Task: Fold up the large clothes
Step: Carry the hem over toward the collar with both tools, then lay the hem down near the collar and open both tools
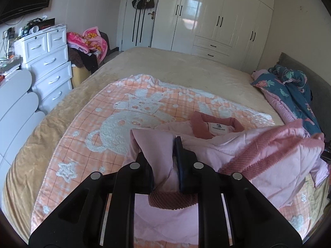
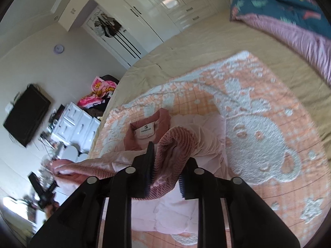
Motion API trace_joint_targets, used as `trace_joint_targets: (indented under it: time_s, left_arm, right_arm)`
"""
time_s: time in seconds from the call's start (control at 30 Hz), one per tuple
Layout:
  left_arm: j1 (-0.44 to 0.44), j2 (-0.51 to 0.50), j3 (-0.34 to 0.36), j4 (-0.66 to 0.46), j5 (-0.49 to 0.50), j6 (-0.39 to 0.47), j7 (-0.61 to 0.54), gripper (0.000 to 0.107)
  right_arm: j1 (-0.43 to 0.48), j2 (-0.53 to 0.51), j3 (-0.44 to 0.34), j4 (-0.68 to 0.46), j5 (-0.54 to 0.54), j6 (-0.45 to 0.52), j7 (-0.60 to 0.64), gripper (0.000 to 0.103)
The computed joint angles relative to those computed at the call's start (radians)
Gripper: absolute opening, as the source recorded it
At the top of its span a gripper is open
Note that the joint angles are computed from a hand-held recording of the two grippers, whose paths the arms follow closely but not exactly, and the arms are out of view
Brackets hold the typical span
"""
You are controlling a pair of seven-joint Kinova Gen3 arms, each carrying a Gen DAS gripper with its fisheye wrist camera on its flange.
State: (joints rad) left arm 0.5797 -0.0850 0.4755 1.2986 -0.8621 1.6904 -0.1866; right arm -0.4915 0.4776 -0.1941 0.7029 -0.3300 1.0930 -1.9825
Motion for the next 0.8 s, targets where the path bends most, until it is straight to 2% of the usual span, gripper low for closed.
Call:
trace_joint_targets:
  time_s: [0.17, 0.3, 0.47, 0.8]
  left_arm:
    - [-0.023, -0.004, -0.028, 0.028, 0.027, -0.045, -0.015, 0.01]
    - [-0.04, -0.005, -0.041, 0.043, 0.04, -0.074, -0.023, 0.01]
    - [-0.062, -0.013, -0.054, 0.066, 0.06, -0.114, -0.022, 0.01]
    - [-0.064, 0.005, -0.054, 0.071, 0.045, -0.125, 0.002, 0.012]
  right_arm:
    - [0.021, 0.038, -0.016, -0.027, -0.039, 0.014, 0.013, 0.04]
    - [0.003, 0.019, -0.009, 0.005, -0.02, -0.031, 0.045, 0.065]
    - [-0.039, -0.004, -0.01, 0.048, 0.023, -0.078, 0.112, 0.072]
    - [-0.263, 0.041, 0.027, 0.049, 0.238, 0.0, 0.184, 0.079]
